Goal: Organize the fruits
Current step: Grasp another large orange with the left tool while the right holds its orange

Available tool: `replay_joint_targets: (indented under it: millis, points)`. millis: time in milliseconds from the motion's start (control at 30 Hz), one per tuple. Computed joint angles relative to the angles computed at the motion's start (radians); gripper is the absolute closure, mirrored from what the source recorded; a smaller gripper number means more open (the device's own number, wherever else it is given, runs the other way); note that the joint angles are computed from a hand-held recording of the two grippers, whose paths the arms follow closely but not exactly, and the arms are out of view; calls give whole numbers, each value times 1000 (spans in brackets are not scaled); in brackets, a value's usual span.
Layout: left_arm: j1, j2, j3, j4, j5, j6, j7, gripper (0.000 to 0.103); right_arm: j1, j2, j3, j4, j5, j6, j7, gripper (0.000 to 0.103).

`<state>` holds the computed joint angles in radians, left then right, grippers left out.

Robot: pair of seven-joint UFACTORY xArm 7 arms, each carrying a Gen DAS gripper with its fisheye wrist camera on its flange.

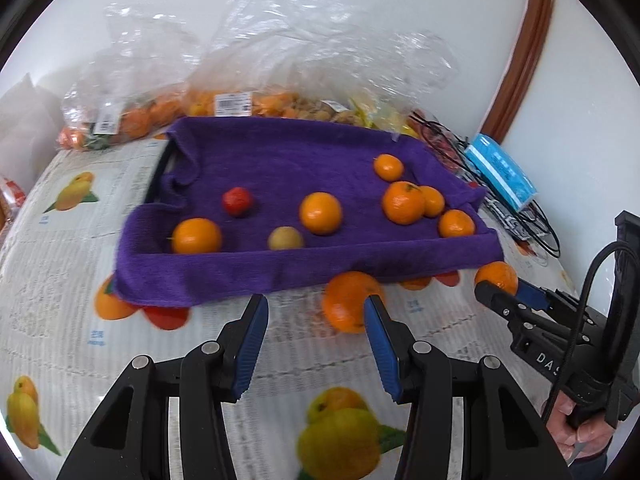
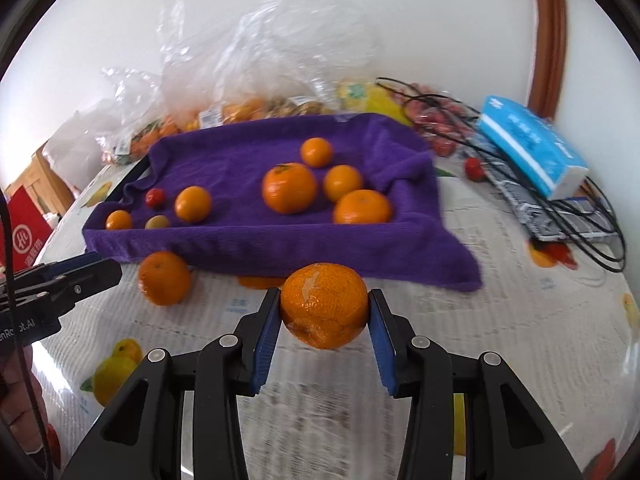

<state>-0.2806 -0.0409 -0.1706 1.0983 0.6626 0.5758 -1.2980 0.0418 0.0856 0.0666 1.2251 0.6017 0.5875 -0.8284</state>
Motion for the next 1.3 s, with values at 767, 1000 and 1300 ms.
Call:
replay_joint_targets:
  millis: [767,1000,1300]
  points:
    - [-48,8,36,-12,3,131,-2,62,4,4,18,-7,68,-38,-33,60]
    - [16,-41,1,-87,61,73,-81,62,33,21,24,-32,-12,-92,31,60]
    - [28,-41,-4,-96,72,54,-114,61,16,42,29,-9,-13,-58,53,60]
